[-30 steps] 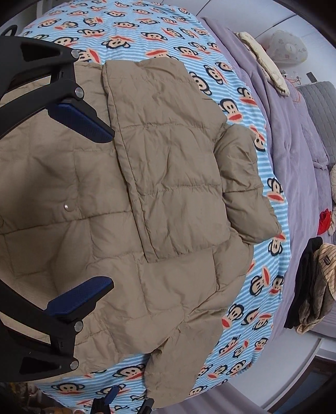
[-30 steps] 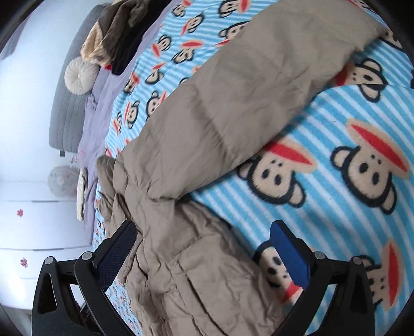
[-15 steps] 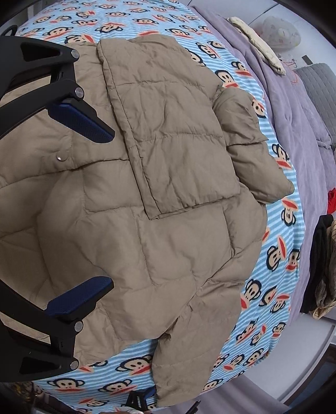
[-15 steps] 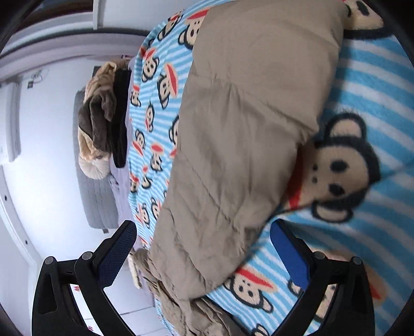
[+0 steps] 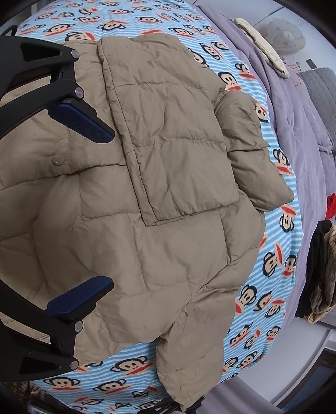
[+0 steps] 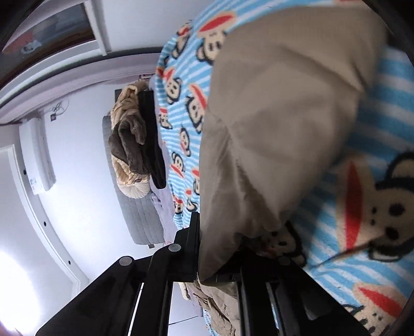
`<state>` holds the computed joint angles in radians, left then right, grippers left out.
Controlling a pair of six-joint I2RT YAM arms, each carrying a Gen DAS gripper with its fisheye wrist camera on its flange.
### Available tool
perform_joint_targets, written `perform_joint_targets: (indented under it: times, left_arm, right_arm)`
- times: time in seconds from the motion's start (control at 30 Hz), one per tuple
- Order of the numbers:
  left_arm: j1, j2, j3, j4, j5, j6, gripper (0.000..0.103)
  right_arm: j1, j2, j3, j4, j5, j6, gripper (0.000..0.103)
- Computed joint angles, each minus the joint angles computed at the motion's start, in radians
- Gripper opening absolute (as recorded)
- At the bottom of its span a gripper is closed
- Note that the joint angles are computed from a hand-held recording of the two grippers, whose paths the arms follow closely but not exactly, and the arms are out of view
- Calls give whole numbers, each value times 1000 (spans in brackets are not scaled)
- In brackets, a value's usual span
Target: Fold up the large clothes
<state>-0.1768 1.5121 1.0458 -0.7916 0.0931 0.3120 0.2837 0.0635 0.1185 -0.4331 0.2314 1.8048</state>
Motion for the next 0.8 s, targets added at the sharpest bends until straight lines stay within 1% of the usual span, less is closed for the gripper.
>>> perform_joint_targets:
  times: [0.07, 0.1, 0.17, 0.23, 0.3, 0.37, 0.43, 0.47, 0.5, 0.57, 0.6, 0.63, 0.67, 0.7, 0.77, 0.8]
  left_arm:
    - [25, 11, 18, -7, 13, 7, 103]
    - [37, 17, 27, -9, 18, 10, 103]
    - [61, 24, 42, -9, 21, 18, 103]
    - [80, 25, 48, 8, 4, 23, 103]
    - [109, 31, 61, 19, 8, 38, 103]
    - [146, 45, 81, 24, 20, 50, 103]
    - [186, 59, 101, 30, 31, 61, 103]
    - [204, 66, 109, 36, 28, 66, 103]
    - [222, 72, 118, 41, 23, 69, 103]
    - [262, 83, 134, 49, 29, 77, 103]
    - [281, 87, 140, 53, 35, 82, 103]
    - [302, 91, 145, 59, 41, 89, 103]
    - [323, 96, 150, 64, 46, 97, 103]
    - [341, 102, 153, 69, 50, 104, 103]
    - [375, 118, 158, 81, 57, 117, 103]
    - [391, 127, 161, 88, 60, 122, 103]
  right_arm:
    - [8, 126, 45, 101, -6, -56, 8]
    - [19, 241, 84, 194, -13, -101, 8]
    - [47, 419, 162, 306, -25, -168, 8]
    - [82, 572, 244, 371, -32, -230, 8]
    - [125, 787, 386, 419, -50, -318, 8]
    - [172, 1005, 572, 404, -68, -426, 8]
    - [221, 1156, 722, 364, -67, -507, 8]
    - [256, 1276, 833, 363, -72, -557, 8]
    - [274, 1346, 897, 361, -78, -578, 8]
    - [331, 1546, 1099, 312, -88, -646, 8]
    - [356, 1612, 1166, 288, -92, -671, 8]
    - [383, 1718, 1281, 242, -109, -703, 8]
    - [412, 1787, 1351, 213, -113, -714, 8]
    - [433, 1880, 1451, 171, -129, -727, 8]
    - [468, 2038, 1597, 125, -169, -722, 8]
    - [479, 2075, 1616, 121, -182, -711, 8]
